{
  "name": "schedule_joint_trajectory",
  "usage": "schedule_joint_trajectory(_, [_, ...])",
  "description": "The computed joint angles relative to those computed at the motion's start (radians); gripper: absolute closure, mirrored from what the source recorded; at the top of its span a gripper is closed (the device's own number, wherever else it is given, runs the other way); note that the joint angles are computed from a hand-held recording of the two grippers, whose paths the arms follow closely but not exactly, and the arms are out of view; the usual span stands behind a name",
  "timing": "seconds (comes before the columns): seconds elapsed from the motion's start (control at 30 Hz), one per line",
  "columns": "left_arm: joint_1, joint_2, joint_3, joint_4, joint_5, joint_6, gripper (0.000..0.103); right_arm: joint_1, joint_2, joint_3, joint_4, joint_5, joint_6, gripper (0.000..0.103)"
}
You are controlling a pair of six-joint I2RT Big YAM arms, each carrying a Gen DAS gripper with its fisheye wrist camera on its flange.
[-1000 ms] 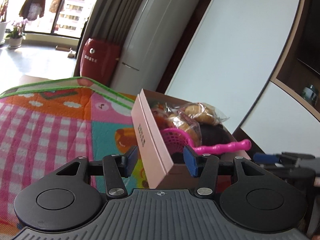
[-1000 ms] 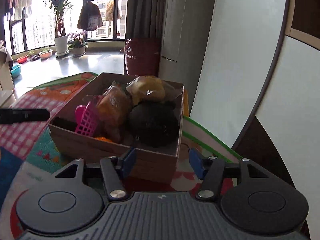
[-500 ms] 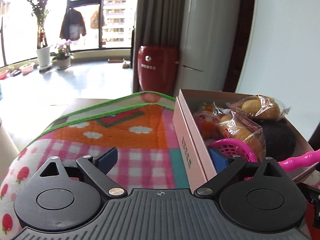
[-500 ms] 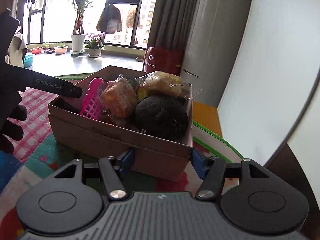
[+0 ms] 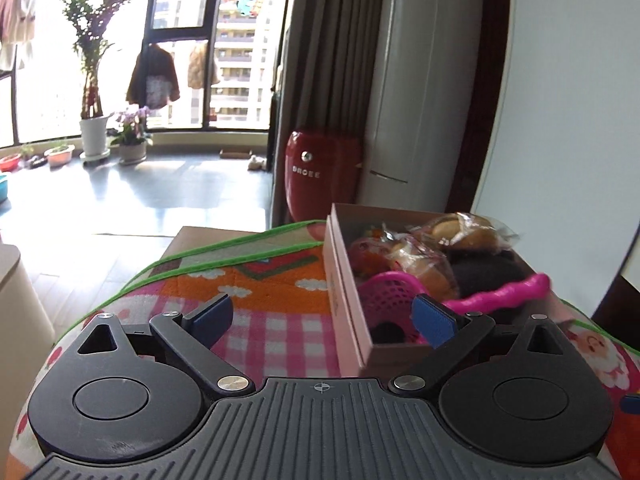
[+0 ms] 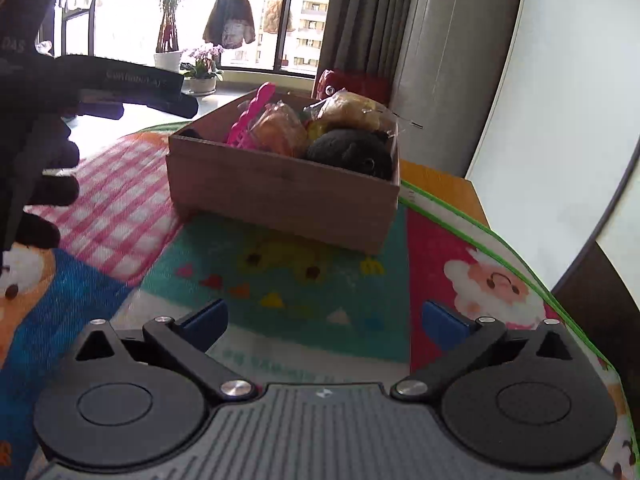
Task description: Organize objects
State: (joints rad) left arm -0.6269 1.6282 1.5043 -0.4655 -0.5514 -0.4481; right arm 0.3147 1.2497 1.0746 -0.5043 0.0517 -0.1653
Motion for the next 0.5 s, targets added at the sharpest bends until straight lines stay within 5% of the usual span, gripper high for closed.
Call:
schedule_joint_trajectory(0.17, [-0.098,-0.061,-0.094,-0.029,-0.032,-0.017,0.003,0.007,-0.031,-0.063,0.009,0.056,0.023,0.0])
schedule_joint_trajectory(0.3, [-0.161,-0.087,-0.166,-0.044,-0.038,-0.096,0.003,-0.076,0.005,-0.012,-0.078,-0.111,0.115,0.0])
schedule_joint_trajectory(0.43, [-0.178,-0.063,-0.169,-0.078,-0.007,-0.149,0.003,-0.084,-0.01,-0.077,0.054,-0.074,0.123,0.0])
schedule_joint_trajectory(0.5, [-0.188,-0.029,-0.133,-0.139,-0.048,-0.172,0.004,-0.081,-0.011,-0.08,0.057,-0.053,0.153,0.0])
